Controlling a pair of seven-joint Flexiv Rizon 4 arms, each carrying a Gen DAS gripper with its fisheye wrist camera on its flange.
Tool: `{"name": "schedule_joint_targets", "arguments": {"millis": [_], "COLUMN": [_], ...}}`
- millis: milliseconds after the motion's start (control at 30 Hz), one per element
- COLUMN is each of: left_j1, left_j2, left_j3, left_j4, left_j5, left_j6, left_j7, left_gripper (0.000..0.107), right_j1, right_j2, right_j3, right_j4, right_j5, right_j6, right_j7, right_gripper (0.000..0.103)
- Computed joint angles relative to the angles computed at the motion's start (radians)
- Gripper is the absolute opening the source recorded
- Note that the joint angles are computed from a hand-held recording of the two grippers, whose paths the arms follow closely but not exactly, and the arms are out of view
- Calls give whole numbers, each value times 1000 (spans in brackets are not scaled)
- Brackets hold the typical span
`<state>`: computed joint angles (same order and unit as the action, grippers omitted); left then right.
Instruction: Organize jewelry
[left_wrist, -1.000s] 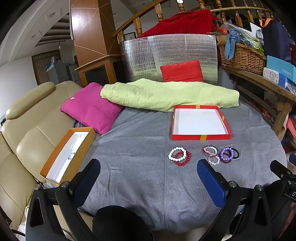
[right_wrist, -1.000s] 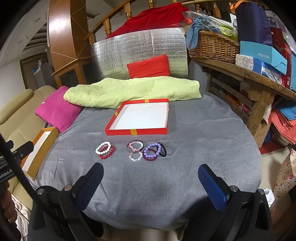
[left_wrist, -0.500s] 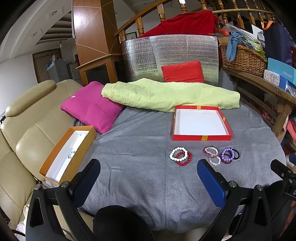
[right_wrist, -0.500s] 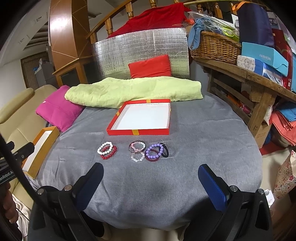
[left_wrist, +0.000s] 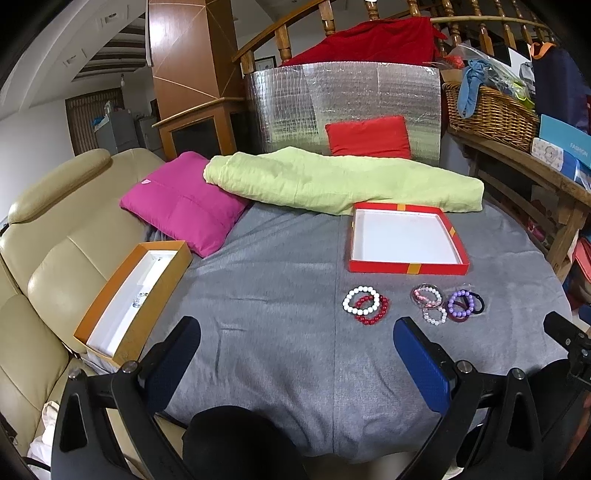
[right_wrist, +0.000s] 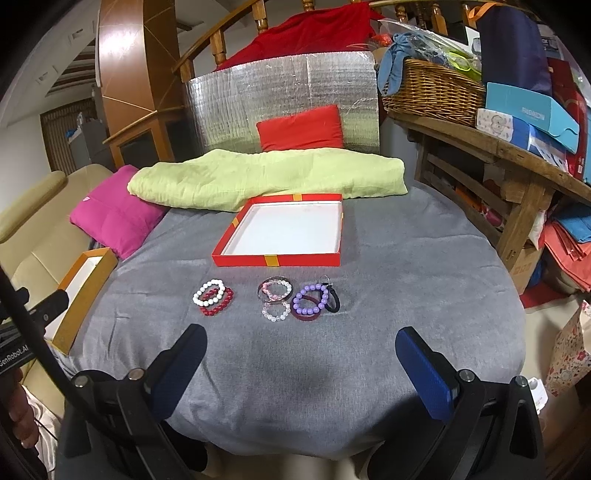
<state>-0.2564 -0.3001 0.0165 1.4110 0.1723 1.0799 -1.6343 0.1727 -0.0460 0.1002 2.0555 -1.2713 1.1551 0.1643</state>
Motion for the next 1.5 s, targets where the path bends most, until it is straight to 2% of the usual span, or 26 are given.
{"name": "schedule_joint_targets", "arguments": {"millis": [433,533,633,667,700,800,933,1300,1500], "left_j1": [-3,-1,-4,-10,-14,-21,-30,-39,-45], "left_j2": [-75,-106,-140,-152,-162,-173,-182,-175,-187], "left_j3": [-4,-10,-13,-8,-6,-6,-5,3,7], "left_j4": [-67,-85,-114,-126,-138,-148,-159,-157,-175], "left_j5": [-6,-28,-48,-46,-46,-47,-43,-37,-23], "left_j6": [-60,-85,-126,-142,-158,-168,-160,-165,-180], "left_j7": [25,52,73,72,73,84,98,98,99], "left_gripper": [103,103,103,103,103,103,103,103,103], "right_j1": [-13,-42,-71,-81,-76,-67,-26,36,37], "right_j2": [-54,-78,-111,-124,-133,-152,-150,-132,-141], "right_j3": [-32,-68,-97,-89,-114,-112,-98,-71,-72], "right_j4": [-5,10,19,19,16,7,-20,-73,-80], "right_j5": [96,39,32,72,47,129,220,186,181], "right_j6": [39,121,219,240,256,243,126,-49,-37], "right_j7": [-66,6,54,43,69,9,-104,-194,-193], "right_gripper": [103,103,102,102,101,101,101,102,102]}}
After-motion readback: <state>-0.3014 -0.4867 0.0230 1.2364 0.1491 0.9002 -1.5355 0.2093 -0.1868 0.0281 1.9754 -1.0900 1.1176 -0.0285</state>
